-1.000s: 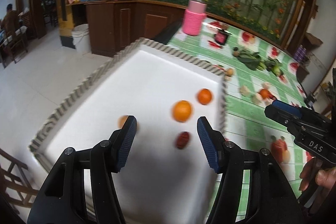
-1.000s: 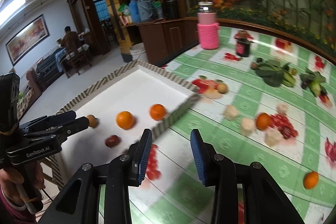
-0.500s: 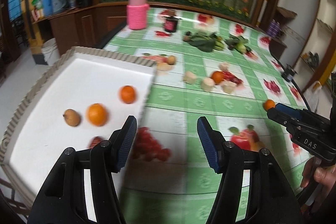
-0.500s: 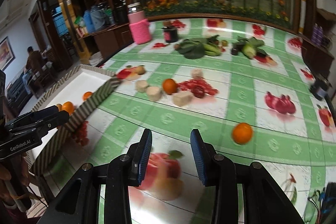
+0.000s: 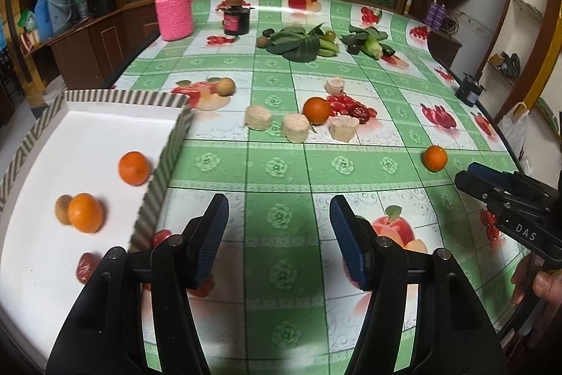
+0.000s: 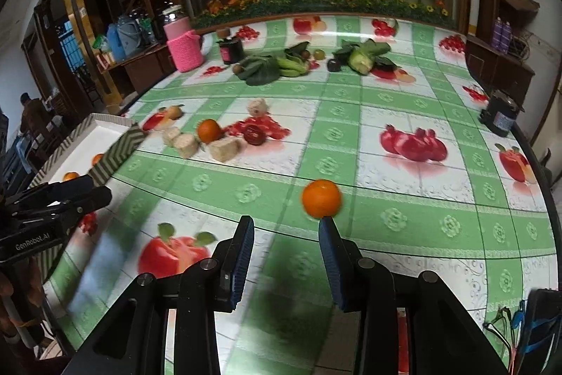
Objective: Organize fruits
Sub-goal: 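Move the left tool to a tan round cake while the right tool approaches an orange, then grasp the tan round cake with the left tool while the right tool grasps the orange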
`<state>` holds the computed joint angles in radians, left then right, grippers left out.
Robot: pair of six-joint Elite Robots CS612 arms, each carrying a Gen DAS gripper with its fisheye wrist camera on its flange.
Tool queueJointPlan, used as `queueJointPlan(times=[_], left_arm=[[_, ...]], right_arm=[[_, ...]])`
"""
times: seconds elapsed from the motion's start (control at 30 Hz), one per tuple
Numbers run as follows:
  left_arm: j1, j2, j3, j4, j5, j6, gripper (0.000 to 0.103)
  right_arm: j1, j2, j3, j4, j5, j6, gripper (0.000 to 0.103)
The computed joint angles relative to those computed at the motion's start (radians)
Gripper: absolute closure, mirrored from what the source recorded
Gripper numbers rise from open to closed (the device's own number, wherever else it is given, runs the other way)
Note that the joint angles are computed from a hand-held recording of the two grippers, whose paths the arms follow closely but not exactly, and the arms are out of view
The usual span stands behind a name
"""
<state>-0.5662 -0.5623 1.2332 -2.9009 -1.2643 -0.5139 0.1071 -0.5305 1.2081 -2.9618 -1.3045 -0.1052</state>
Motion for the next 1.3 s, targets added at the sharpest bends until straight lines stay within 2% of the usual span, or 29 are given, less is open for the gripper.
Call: queueJointPlan(times=[0.17,0.43,0.57,1.07,1.1,1.17,1.23,1.3], left_arm=[[0.010,0.027,-0.048,0.027,-0.030,-0.019,0.043],[0.027,0.077,-0.150,0.103,-0.047,-0.024,0.043],[0.034,0.108,-0.208,0.152,-0.059,-0.032,0.043],[0.039,0.213,-0.415,0.302,-0.008,-0.027,0.044],[0.039,0.218,-0.424,0.306,-0.001,-0.020,0.045],[0.039,0.223,-0.430,0.299,0.004,-0.011,0.061],[0.039,0.223,-0.430,0.293,0.006,-0.007,0.072],[0.040,0.222,-0.427,0.289,0.002,-0.006,0.075]], right_arm=[[-0.009,0.019,-0.032,0.029,0.001,0.019,0.065],[-0.004,0.080,-0.159,0.147,-0.026,-0.017,0.063],[-0.018,0.107,-0.195,0.162,0.057,0.013,0.067],[-0.028,0.118,-0.203,0.142,0.113,0.003,0.069],[-0.029,0.118,-0.202,0.142,0.116,0.003,0.069],[-0.029,0.118,-0.204,0.143,0.120,0.005,0.069],[-0.029,0.118,-0.204,0.143,0.119,0.005,0.069],[-0.029,0.118,-0.204,0.143,0.114,0.002,0.070]])
